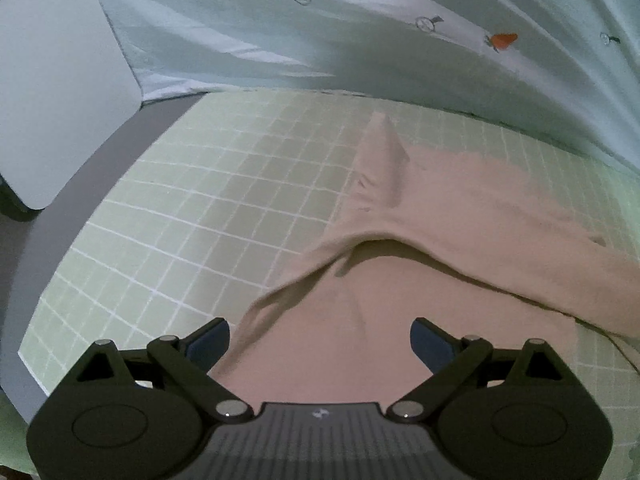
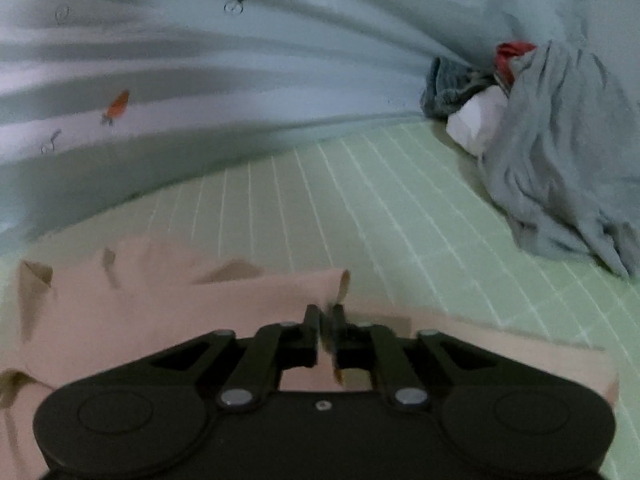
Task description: Fold clothes
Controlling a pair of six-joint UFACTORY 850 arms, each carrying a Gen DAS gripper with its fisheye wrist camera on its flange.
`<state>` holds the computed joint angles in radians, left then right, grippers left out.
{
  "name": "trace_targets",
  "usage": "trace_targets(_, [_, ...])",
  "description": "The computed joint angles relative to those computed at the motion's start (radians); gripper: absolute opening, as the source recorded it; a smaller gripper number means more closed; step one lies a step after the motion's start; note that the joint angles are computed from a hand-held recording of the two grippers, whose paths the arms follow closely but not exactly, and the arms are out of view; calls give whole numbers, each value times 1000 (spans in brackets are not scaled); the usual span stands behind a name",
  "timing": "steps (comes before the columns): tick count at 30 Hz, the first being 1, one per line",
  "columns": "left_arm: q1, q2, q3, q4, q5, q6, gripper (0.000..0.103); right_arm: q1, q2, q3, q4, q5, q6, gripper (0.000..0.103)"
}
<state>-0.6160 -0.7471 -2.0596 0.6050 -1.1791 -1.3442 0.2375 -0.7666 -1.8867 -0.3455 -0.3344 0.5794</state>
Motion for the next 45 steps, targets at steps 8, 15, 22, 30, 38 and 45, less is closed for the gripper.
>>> trace_targets(8, [27, 213, 331, 50, 159, -75, 97, 137, 122, 179, -524, 54, 545, 103])
trace_targets(15, [102, 424, 601, 90, 293, -30, 97, 299, 166, 237, -552, -1, 702, 103])
trace_targets(22, [196, 571, 771, 81, 384, 91, 98, 449, 112, 160, -404, -72, 631, 91])
trace_targets(30, [259, 673, 896, 23, 420, 211, 98, 538, 44, 85, -185, -50, 409, 58])
trace_targets(38, [266, 725, 953, 23, 416, 214, 98, 561, 19, 61, -40, -73, 241, 15])
trace_targets(45, [250, 718, 943, 29, 422, 183, 98, 546, 66, 136, 11, 11, 184, 2])
